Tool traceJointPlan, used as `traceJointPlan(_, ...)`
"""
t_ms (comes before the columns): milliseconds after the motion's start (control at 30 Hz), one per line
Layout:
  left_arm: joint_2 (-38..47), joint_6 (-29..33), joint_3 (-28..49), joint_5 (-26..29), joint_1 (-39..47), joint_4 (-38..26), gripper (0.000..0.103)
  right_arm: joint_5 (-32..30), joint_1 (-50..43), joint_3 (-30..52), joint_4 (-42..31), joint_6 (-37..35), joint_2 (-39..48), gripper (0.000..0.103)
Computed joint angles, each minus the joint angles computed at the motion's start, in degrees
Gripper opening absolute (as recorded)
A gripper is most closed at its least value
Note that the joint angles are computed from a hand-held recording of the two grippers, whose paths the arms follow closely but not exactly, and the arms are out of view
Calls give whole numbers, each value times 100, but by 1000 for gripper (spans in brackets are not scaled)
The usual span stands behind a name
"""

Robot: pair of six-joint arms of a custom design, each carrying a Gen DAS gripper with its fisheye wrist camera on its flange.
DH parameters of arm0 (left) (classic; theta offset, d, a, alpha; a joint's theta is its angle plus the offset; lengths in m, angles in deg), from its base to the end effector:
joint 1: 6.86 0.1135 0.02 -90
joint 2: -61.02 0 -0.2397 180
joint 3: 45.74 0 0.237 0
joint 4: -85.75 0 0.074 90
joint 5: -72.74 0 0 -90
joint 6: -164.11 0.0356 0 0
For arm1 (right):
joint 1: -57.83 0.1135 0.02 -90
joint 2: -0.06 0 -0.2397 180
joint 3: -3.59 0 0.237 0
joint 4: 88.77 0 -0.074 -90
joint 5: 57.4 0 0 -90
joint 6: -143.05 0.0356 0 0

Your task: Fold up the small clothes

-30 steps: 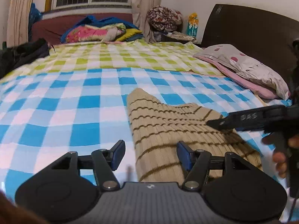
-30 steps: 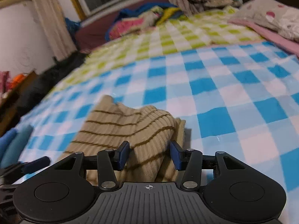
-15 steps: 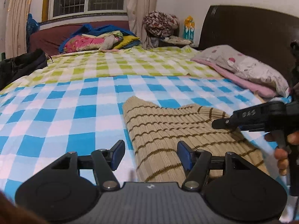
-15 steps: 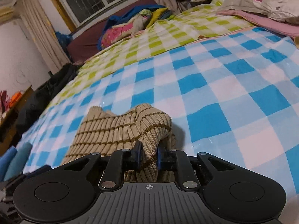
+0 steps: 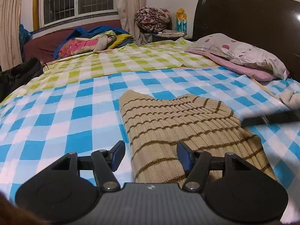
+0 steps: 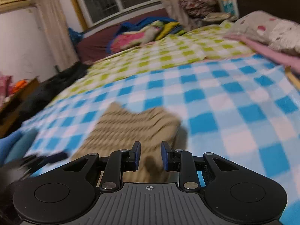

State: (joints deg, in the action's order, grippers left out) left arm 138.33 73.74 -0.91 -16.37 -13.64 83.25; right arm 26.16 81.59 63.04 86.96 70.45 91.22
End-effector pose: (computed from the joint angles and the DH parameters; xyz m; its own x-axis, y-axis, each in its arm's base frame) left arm 0.2552 -0.0309 0.1572 -0.5701 0.0613 -0.8193 0.1270 0.9918 -0.0142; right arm 0.2867 0.1306 0.1643 -0.6577 0.0352 -0.7525 -0.3005 0.9037 0.3049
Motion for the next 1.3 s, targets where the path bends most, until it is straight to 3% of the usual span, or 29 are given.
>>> traceJointPlan(133,-72,-98,-11,-64,-25,-92,65,-177,260,-607,-127,-38,-429,23)
traceJointPlan(167,-135,-81,-28,-92,-45,-144,65,-31,335,-616,-107,-97,-311,21)
traceJointPlan(200,-219,-59,-54,-103,-58,-213,65,245,398,-589,-27,-180,-109,10)
traceJointPlan(233,-306,-21,-83,-88,-59,-290,65,445,410,-598,133,-250,51,6)
traceJointPlan(300,-443,14,-164,-165,-110,-357,66,458,225,-543,282,-103,341,3)
traceJointPlan(567,-1199,-359,-402,-903,-536,-793,66,157,-148,-966,583,-16,31,11)
traceJointPlan(800,-1591,-838,-473,-1642,-1046,-1719,67,241,36,-1336,724,-101,-570,17)
traceJointPlan(967,-1519,-1234,-431,-1906,-1356,-2104,67,514,254,-1164,389,-242,-305,17)
traceJointPlan(1300,-1746,-1740,-393,-2434,-2027,-2684,69,997,628,-1612,302,-136,-1220,17)
